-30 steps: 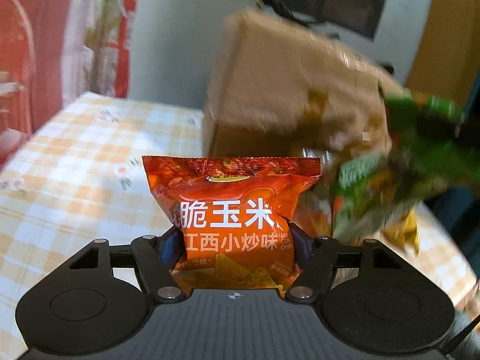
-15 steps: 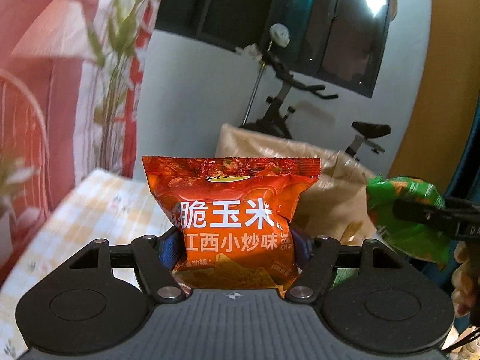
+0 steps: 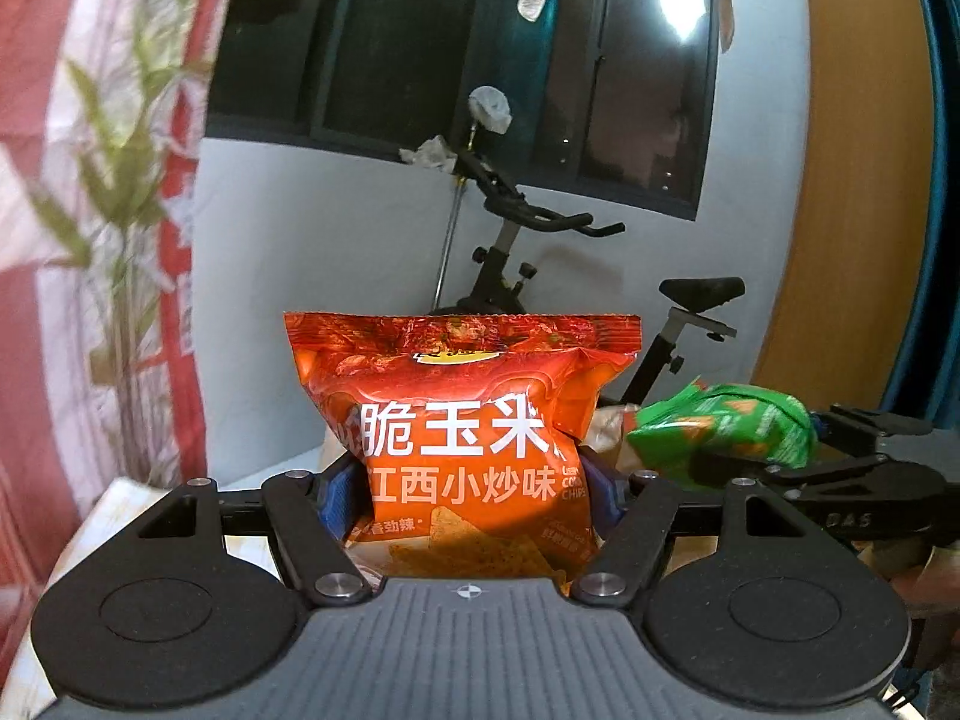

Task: Organize snacks
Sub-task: 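Lift both bags and drop them into the lined box, opening both tools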

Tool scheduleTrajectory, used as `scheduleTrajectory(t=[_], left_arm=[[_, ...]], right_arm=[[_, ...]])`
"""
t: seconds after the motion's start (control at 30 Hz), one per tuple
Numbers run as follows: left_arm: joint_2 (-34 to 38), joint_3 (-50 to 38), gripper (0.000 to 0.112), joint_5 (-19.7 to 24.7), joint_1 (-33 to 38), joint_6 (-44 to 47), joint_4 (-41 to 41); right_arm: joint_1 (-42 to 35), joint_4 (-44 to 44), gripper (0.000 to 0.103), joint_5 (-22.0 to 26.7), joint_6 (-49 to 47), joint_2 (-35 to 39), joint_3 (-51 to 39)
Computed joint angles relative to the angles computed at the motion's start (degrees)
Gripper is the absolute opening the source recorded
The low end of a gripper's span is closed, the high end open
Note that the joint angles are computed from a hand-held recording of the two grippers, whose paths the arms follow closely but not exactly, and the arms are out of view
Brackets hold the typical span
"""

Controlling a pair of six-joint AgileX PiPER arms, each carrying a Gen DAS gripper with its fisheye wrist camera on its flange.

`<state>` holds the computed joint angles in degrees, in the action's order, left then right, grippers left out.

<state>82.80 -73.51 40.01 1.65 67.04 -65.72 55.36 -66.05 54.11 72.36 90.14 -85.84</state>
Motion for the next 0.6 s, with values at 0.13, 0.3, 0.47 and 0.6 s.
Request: scheduleTrajectory(t=[0.13, 0.3, 0.47, 0.6], left_arm=[[6.19, -7.49, 0.074, -3.43, -4.5, -4.78, 3.77], [12.21, -14.55, 0.074, -4.19, -7.69, -10.31, 9.04], [16.83, -18.52, 0.08, -5.39, -9.84, -12.68, 12.86], [18.05, -19.59, 0.092, -4.93, -10.87, -15.55, 16.05]], right_arm=[[-6.52, 2.79, 0.084, -4.23, -4.05, 2.56, -2.97], [-12.55, 8.27, 0.084, -8.79, -11.31, 7.18, -7.21], [-15.59, 13.66, 0.085, -11.36, -16.96, 10.25, -9.52], [-16.78, 17.14, 0.09, -12.15, -20.24, 11.17, -9.68]])
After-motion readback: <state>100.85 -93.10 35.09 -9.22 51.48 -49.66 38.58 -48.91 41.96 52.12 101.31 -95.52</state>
